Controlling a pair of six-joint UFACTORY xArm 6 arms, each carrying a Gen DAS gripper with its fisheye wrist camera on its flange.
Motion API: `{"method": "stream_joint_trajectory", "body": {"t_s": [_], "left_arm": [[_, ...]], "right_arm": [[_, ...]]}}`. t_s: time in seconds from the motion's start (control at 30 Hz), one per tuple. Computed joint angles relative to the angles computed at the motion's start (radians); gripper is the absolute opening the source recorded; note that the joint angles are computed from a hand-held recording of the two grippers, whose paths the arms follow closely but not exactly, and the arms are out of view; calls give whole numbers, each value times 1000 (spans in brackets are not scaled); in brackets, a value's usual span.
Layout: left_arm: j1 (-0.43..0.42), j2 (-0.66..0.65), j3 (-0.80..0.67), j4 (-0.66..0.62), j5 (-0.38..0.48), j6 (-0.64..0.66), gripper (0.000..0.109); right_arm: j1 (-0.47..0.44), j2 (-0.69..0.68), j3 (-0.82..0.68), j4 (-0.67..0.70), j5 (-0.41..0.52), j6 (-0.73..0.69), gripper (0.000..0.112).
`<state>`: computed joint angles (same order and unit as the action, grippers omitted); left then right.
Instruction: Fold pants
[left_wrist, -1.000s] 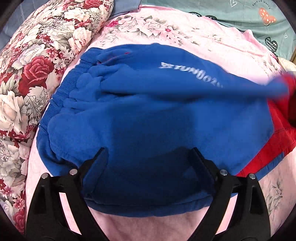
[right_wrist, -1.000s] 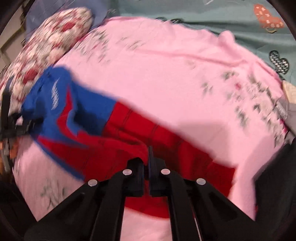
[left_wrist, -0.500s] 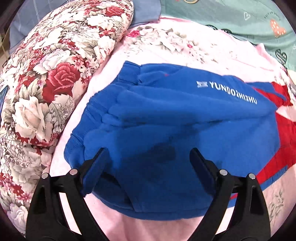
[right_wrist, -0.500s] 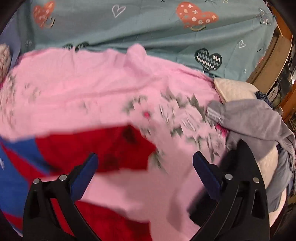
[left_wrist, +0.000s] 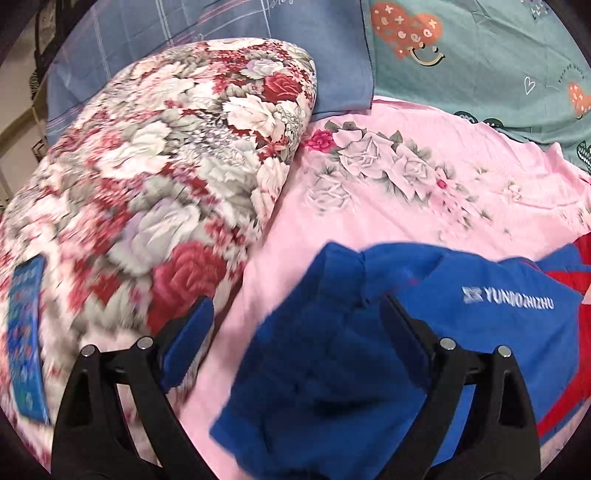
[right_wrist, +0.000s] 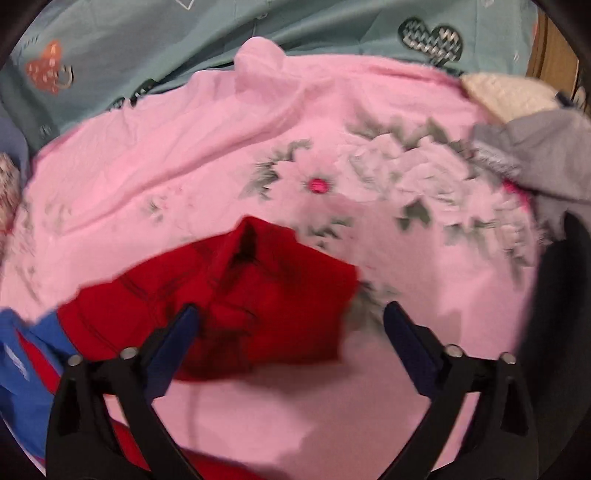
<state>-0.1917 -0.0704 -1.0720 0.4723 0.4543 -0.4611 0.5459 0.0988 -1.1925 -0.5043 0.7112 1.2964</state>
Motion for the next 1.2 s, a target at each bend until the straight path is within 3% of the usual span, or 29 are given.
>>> {"method": "stream_joint_trajectory", "body": {"t_s": [0.07, 0.13, 0.17, 0.23, 0.3, 0.37, 0.47, 0.57, 0.63, 0.77, 0.93, 1.0, 1.03, 1.07, 1.1, 1.17, 1.2], "left_arm": [[2, 58, -51, -72, 23, 75, 92], [-3, 125, -113, -154, 57, 161, 91], [-7, 153, -140, -184, 72, 190, 87], [-18, 208, -192, -248, 96, 256, 69], [-29, 255, -242, -349, 133, 355, 37], [-46, 281, -270, -312, 153, 341, 33], [-57, 281, -277, -271, 141, 304, 18], [-42, 226, -250, -180, 91, 136, 11], [-23, 178, -226, -101, 44, 17, 11], [-5, 172, -256, 93, 56, -224, 11], [-21, 288, -371, 306, 162, -439, 13], [-51, 372, -446, 375, 265, -457, 16], [-60, 385, -457, 377, 301, -437, 21], [-65, 391, -459, 351, 311, -405, 40], [-60, 368, -428, 336, 280, -399, 64], [-55, 301, -350, 380, 220, -444, 90], [-54, 250, -293, 434, 183, -480, 90]], "right_arm": [[-2, 23, -30, 11, -20, -20, 43], [-9, 6, -9, 68, -85, -41, 28], [-10, -11, 8, 70, -98, -30, 25], [-2, -70, 55, 44, -97, 19, 23], [6, -139, 119, 37, -113, 62, 23], [25, -189, 156, 24, -96, 81, 23], [44, -210, 167, 25, -66, 82, 23], [48, -214, 173, 22, -62, 97, 23], [45, -225, 172, 15, -76, 104, 23], [35, -258, 165, -15, -91, 120, 23], [0, -272, 166, -14, -118, 120, 23], [0, -214, 118, -4, -41, 69, 23], [6, -178, 88, -12, 15, 39, 26], [8, -132, 52, 10, 74, -10, 38], [7, -87, 21, 59, 136, -57, 42], [11, -93, 43, 61, 136, -33, 45], [20, -121, 72, 22, 120, 19, 52]]}}
